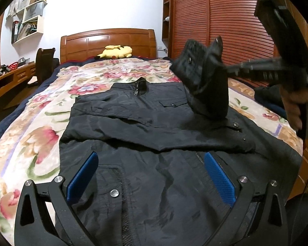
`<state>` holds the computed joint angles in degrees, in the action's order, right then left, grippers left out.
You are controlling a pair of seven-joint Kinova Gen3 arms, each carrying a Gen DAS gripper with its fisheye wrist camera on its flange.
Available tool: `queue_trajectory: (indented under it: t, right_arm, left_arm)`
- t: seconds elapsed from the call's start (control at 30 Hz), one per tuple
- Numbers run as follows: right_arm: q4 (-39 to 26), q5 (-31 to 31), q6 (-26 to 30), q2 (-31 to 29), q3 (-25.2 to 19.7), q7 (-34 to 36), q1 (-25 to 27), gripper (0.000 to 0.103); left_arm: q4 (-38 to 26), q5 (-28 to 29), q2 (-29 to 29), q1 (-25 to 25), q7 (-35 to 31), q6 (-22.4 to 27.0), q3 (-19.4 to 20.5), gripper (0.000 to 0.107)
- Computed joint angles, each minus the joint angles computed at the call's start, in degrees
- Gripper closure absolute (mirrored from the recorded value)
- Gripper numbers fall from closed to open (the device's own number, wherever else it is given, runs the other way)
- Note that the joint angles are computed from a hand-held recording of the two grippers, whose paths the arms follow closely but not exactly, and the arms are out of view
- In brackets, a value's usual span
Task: Fold large clothes
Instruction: 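Lift the sleeve and lay it across the jacket body with the right tool, then release, then grasp the jacket hem with the left tool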
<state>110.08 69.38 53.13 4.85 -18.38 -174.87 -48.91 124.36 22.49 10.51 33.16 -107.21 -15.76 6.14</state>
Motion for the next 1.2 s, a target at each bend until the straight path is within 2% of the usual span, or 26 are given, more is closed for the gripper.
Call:
queue_trajectory:
  t: [0.23,0.33,0.5,0.57,0.63,0.7,0.77,0.83,1.0,1.2]
  right_arm:
    - [0.69,-3.56,-3.15,-0.24,-0.3,1.46,-0.34,0.096]
    - [-0.47,-7.57,-3.45,0.37,-0.09,5.16,0.07,0.096]
    - [-1.47,-10.84,-3.32,1.46,0.63,6.5,-0.32,0.096]
    - [-1.98,-12.14,-2.57,1.84,0.83,6.63,-0.68,0.089]
    - [-2.63,-11.94,0.38,2.66,0.68,5.68,-2.16,0.081]
    - [-2.61,-10.53,2.45,2.95,0.54,4.6,-3.68,0.078]
    - [-2.24,-8.89,5.08,3.17,0.21,2.57,-5.39,0.066]
    - [-1.75,-7.57,5.84,3.25,0.11,1.06,-6.16,0.061]
    - [-0.51,-3.37,9.15,5.28,0.56,-7.24,-7.97,0.061]
    - [-0.62,-1.07,7.6,7.84,2.14,-14.53,-7.71,0.061]
  left_arm:
    - [1.38,-2.58,-0.93,-2.72,2.74,-0.44,1.11,0.005]
    - [1.55,-2.82,-0.98,-2.86,2.75,-0.47,0.95,0.005]
    - [1.42,-2.23,-0.74,-2.46,2.05,-0.35,0.49,0.005]
    - [1.4,-1.51,-0.68,-1.96,1.26,-0.34,0.09,0.005]
    - [1.29,-0.66,-0.53,-1.45,0.41,-0.36,-0.27,0.005]
    - [1.18,0.23,-0.44,-1.0,-0.37,-0.33,-0.56,0.005]
    - [1.11,0.92,-0.35,-0.69,-0.94,-0.39,-0.69,0.005]
    - [0.82,1.92,-0.1,-0.16,-1.91,-0.25,-1.07,0.005]
    - [0.23,5.17,0.56,1.64,-5.11,0.01,-2.49,0.005]
    - [-0.27,8.58,1.09,3.07,-7.82,0.47,-3.67,0.005]
